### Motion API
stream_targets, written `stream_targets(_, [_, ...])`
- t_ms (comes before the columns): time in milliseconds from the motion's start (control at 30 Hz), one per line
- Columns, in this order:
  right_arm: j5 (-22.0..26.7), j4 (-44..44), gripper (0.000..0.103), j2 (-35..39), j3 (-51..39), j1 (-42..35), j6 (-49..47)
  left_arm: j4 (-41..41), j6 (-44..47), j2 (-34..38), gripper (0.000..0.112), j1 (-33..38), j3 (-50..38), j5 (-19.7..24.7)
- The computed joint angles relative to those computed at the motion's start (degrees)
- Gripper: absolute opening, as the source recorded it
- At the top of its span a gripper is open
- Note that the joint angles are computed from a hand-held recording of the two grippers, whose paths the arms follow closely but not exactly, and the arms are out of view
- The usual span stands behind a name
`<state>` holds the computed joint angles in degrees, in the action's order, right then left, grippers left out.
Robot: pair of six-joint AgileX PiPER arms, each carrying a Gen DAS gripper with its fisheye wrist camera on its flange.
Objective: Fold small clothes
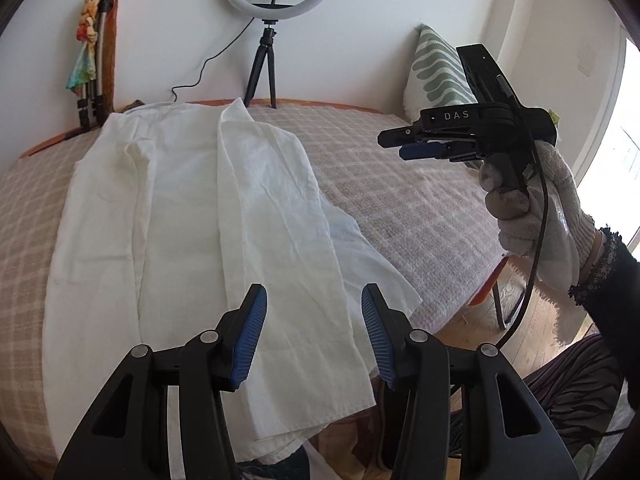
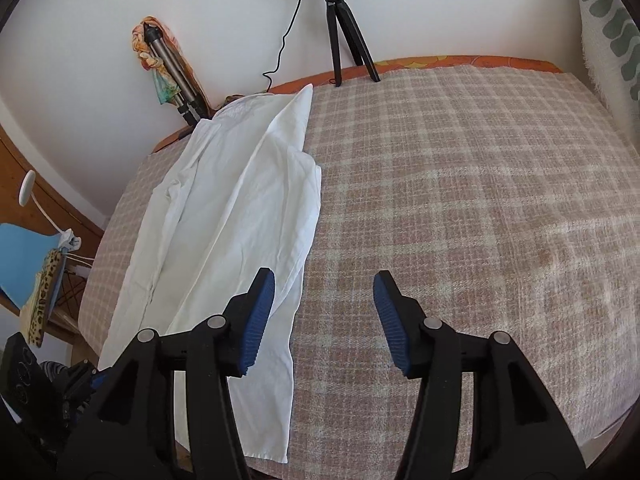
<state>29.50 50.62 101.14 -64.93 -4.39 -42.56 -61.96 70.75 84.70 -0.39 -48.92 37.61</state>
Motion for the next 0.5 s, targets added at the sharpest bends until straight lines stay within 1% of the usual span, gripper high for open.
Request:
stream_targets(67, [1.5,4.0,0.059,-1.4,1.1,-2.8,-3.5,2.4,-2.8,1.5,0.047,-3.7,-1.9,0.0])
stream_targets(167, [3.4,8.6,0.059,-3.3,3.2,-7.1,-8.1,4.7,-5.6,4.1,0.049,-9.6,-3.5,-2.6])
stream_targets(233, [4.9,11.0,0.059,-3.9,3.9,-9.7,-10.4,6.8,-8.7,6.8,0.049,-12.9,-5.1,-3.1])
stream_targets(300, [6.6,13.0,0.059,-3.9,4.2,-12.2,-12.2,7.6,-10.5,8.7,0.049,-15.6,-5.6,-5.0])
stream_targets(400, [8.1,15.0,0.059,-3.8,4.8,-14.7,-14.3,9.5,-12.8,10.5,0.049,-19.6,-5.3,-9.0])
stream_targets(500, [10.0,16.8,0.059,-3.1,4.8,-16.4,-15.6,13.1,-16.3,11.7,0.049,-22.5,-5.2,-12.1])
